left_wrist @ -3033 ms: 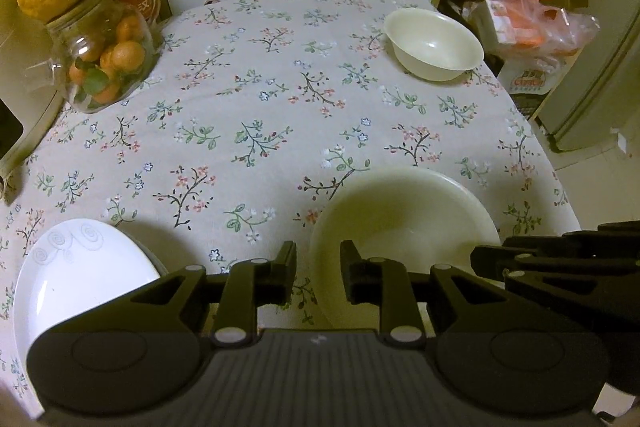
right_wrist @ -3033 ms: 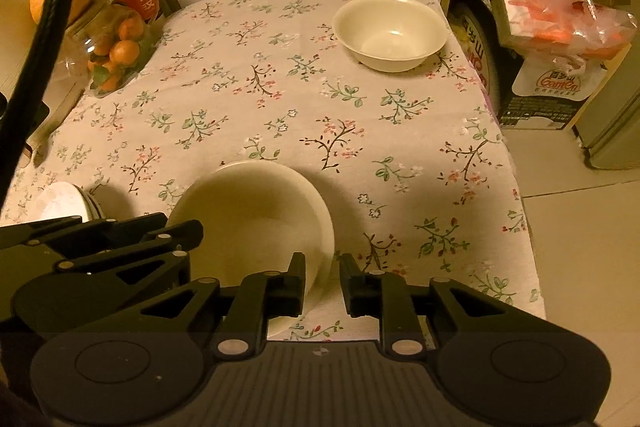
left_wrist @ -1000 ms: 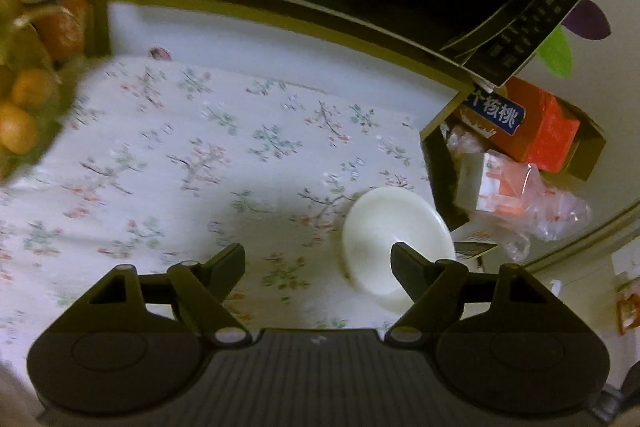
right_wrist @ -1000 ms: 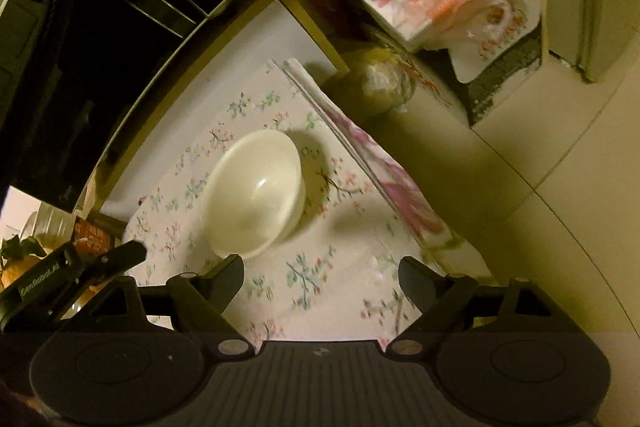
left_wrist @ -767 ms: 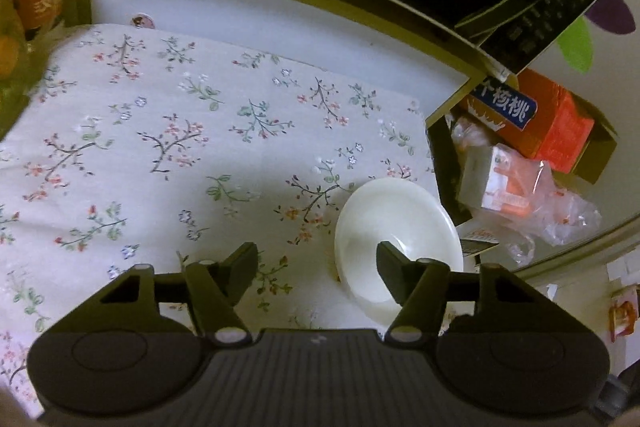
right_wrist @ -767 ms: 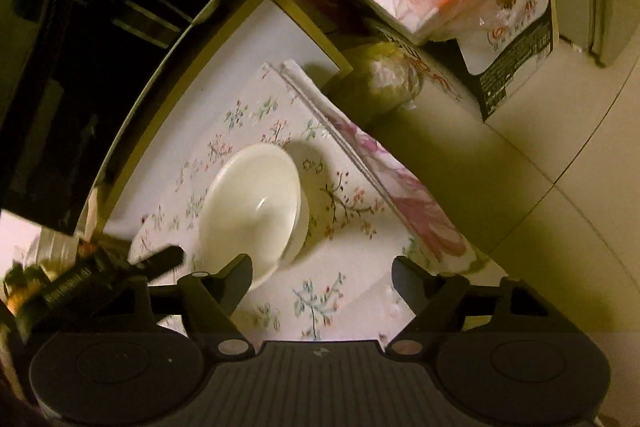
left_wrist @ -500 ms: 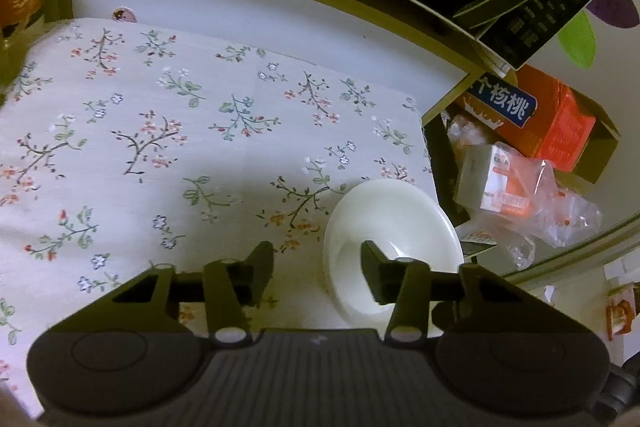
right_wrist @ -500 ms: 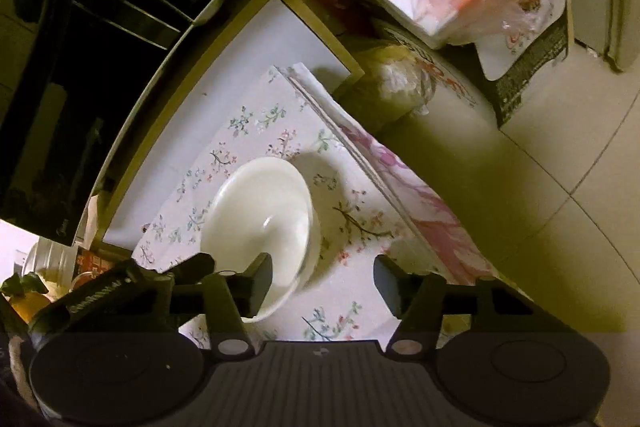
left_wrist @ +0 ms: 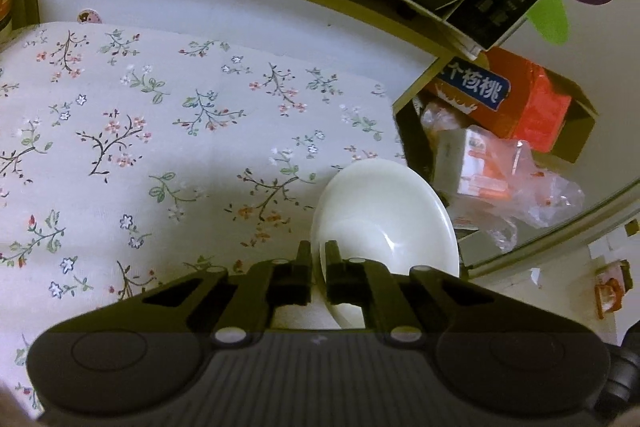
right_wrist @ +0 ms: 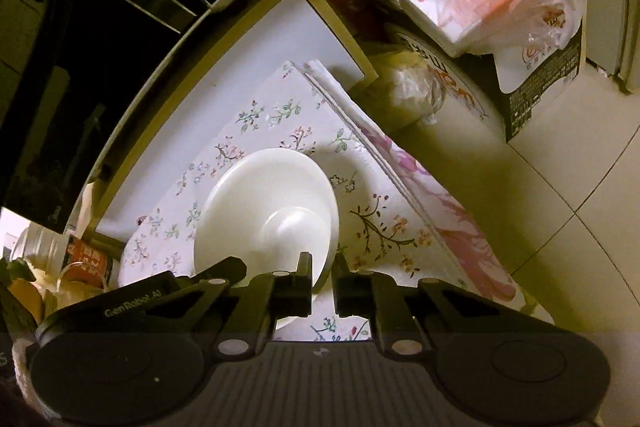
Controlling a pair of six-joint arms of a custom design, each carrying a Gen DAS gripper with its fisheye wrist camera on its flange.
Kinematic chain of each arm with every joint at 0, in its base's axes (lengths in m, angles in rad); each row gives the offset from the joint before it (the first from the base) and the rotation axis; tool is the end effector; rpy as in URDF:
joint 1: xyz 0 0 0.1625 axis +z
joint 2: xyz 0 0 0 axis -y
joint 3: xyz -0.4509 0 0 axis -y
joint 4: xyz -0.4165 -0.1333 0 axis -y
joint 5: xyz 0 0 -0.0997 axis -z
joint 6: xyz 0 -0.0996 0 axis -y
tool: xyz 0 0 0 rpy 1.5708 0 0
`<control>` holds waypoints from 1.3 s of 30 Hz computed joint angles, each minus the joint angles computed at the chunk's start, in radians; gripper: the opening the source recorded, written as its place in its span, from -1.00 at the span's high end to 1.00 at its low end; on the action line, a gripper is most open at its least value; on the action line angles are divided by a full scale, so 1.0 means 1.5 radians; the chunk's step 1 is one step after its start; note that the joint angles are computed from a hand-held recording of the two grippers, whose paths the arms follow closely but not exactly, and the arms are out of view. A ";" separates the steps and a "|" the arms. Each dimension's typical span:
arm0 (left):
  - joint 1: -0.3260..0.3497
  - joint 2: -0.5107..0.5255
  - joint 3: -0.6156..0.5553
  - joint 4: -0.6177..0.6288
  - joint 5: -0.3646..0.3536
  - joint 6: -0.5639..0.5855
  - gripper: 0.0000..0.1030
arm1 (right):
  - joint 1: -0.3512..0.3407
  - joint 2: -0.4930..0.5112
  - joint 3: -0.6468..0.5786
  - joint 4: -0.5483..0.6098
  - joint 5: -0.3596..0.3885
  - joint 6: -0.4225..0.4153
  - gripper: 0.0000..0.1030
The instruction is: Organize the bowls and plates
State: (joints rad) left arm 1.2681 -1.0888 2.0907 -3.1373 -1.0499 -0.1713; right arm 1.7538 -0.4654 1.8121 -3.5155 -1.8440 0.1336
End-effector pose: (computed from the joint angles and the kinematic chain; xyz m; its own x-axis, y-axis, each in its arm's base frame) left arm 0.0065 -0.5927 0.1915 -0.9370 -0.1331 -0.3231 0.0935 0.7953 -0.5989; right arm 0.2196 -0.6020 -0.0644 -0.9858 0.0826 0.1460 -0.0193 0.8089 -0.5877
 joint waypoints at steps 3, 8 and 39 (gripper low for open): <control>-0.009 -0.013 0.009 0.005 -0.001 -0.003 0.90 | 0.007 -0.014 0.009 0.005 -0.006 0.000 0.84; -0.032 -0.028 0.022 0.018 0.014 -0.014 0.89 | 0.020 -0.035 0.029 0.007 -0.023 -0.006 0.84; -0.243 -0.238 0.208 0.102 0.210 -0.063 0.85 | 0.115 -0.125 0.194 -0.108 -0.039 0.015 0.79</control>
